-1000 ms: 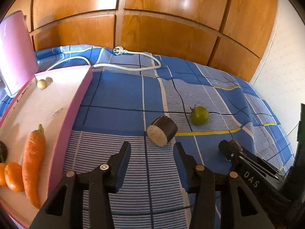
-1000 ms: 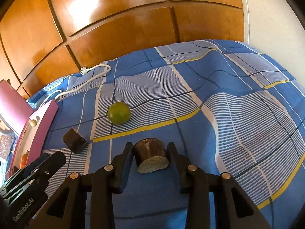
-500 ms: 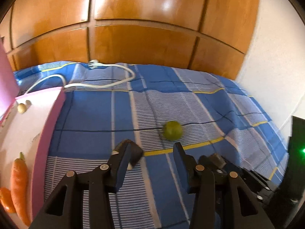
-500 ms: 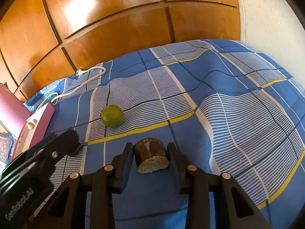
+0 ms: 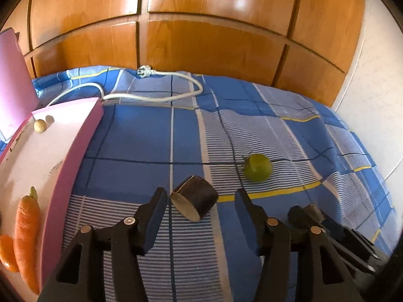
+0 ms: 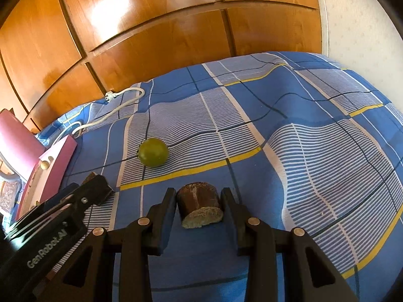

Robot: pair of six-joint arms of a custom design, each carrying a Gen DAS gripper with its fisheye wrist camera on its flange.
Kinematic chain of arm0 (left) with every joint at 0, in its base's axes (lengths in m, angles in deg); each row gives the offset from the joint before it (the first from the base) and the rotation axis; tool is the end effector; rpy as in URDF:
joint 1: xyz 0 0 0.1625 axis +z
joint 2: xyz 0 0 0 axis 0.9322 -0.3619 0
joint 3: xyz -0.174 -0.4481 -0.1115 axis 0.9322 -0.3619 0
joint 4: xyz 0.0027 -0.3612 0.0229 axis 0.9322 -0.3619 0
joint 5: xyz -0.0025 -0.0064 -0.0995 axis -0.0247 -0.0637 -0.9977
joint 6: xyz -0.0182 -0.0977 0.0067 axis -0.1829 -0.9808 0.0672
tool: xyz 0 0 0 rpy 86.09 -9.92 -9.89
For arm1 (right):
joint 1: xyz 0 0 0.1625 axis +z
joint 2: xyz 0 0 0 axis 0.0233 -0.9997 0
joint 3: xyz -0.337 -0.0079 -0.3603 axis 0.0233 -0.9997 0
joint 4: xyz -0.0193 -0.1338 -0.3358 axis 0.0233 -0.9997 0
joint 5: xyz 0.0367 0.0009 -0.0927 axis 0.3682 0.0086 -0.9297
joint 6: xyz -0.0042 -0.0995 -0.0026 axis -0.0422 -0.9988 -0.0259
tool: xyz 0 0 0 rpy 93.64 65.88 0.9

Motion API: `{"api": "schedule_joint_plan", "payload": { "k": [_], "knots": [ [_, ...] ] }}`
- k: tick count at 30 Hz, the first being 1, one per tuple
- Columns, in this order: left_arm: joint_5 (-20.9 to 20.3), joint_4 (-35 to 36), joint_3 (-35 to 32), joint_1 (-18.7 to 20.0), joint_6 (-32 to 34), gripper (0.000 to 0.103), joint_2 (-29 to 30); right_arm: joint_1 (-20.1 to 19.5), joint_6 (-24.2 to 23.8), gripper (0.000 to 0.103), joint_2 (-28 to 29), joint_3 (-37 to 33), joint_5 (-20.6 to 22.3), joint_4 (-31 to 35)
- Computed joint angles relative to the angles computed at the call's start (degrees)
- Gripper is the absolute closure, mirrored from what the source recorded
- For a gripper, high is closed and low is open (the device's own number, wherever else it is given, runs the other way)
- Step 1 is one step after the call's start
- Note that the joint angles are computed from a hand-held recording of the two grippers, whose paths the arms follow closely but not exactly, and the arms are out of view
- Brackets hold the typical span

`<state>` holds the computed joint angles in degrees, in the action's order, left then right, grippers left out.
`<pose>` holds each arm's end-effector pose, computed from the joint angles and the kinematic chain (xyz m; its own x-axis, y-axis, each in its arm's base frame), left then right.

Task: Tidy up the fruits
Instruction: 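Grasp the other dark cylinder piece with the left gripper while the right gripper holds its piece, then carry both dark cylinder pieces toward the pink tray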

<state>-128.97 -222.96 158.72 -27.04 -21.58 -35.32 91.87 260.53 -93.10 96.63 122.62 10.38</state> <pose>-0.1710 -0.4176 0.0061 -0.7459 0.3365 -0.5748 0.5951 0.7243 -0.3482 0.0933 -0.3457 0.0544 -0.8181 0.3668 0.4429 -0.1326 0.6291 -0.7660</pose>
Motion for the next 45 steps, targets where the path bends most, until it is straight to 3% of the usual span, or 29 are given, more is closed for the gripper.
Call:
{"api": "schedule_joint_plan", "payload": {
  "k": [1,2,7,13,17,22,26,28,30,35,41,45],
  "knots": [
    [0.03,1.19,-0.55,0.51,-0.21,0.050,0.00,-0.40,0.14,0.066,-0.23,0.37,-0.98,-0.23],
    [-1.07,3.28,-1.21,1.51,-0.66,0.060,-0.60,-0.77,0.22,0.066,-0.41,0.58,-1.85,-0.23],
    [-4.00,0.63,0.20,3.27,-0.72,0.061,-1.47,-2.61,0.76,0.066,-1.14,1.63,-6.20,-0.42],
    [-3.90,-6.30,6.57,2.99,-1.83,0.061,-1.40,-4.86,0.52,0.052,-2.04,3.14,-12.10,-1.17],
    [-1.65,-16.88,11.94,1.27,-0.53,0.061,2.78,-3.28,-0.77,0.043,-1.14,1.89,-9.96,-0.22],
    [-1.42,-22.43,13.12,1.32,0.64,0.060,5.32,-3.53,-0.82,0.043,-1.14,1.87,-9.97,-0.27],
    [-0.33,-23.84,13.14,0.82,1.31,0.060,6.63,-3.23,-1.07,0.044,-0.93,1.74,-9.06,-0.50],
    [0.37,-24.17,13.10,0.50,1.46,0.061,7.21,-2.65,-0.67,0.053,-0.63,1.51,-6.90,-0.86],
    [1.02,-24.02,12.88,0.36,1.56,0.061,7.55,-2.72,0.03,0.068,-0.65,1.48,-5.82,-0.92],
    [2.61,-24.06,12.67,-0.25,1.86,0.061,8.43,-1.58,-0.97,0.068,0.16,0.50,-3.26,-0.62],
    [2.22,-24.18,12.88,-0.23,1.60,0.061,8.28,-1.51,-1.28,0.068,0.31,0.27,-3.03,-0.27],
    [2.09,-23.71,13.15,-0.34,1.23,0.061,7.87,0.10,-2.13,0.068,1.24,-0.83,0.11,0.06]
  ]
}}
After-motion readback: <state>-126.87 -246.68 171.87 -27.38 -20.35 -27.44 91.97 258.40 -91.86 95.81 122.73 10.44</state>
